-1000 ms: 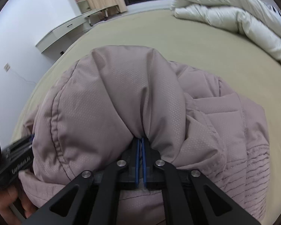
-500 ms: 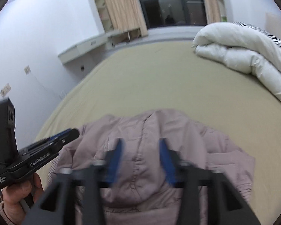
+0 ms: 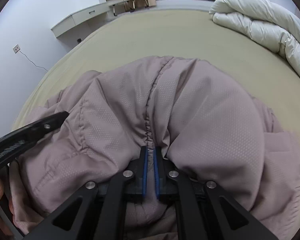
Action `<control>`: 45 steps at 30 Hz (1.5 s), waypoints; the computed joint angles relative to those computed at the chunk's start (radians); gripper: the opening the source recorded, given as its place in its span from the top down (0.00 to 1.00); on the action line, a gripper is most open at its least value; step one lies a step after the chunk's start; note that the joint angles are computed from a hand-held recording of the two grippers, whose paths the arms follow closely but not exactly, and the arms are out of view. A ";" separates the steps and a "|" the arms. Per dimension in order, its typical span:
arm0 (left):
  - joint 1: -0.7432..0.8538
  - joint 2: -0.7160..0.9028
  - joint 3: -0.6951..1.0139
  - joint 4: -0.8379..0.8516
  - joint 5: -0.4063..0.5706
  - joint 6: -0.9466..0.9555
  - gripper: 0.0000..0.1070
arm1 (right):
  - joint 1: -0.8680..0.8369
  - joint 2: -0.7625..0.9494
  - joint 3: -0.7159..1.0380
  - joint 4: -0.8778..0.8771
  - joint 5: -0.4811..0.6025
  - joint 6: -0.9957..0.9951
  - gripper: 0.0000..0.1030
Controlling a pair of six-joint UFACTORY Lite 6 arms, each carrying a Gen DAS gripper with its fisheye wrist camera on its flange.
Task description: Fold large clothes
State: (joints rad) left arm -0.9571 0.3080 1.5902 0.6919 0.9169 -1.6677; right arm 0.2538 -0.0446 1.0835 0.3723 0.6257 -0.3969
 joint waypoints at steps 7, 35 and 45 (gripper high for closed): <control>-0.015 0.209 0.378 0.007 0.078 0.210 0.83 | -0.115 0.107 0.279 0.066 0.024 -0.047 0.85; -0.254 0.048 -0.055 0.128 0.130 -0.201 0.83 | -0.313 -0.564 -0.305 0.308 0.222 -0.345 0.75; -0.132 0.105 -0.028 -0.017 -0.006 -0.066 0.83 | -0.104 -0.394 -0.297 0.028 0.072 -0.071 0.71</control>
State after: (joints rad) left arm -1.0895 0.4132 1.5622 0.6752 0.9112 -1.7337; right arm 0.1501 -0.4382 0.7861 0.4002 0.6974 -0.4675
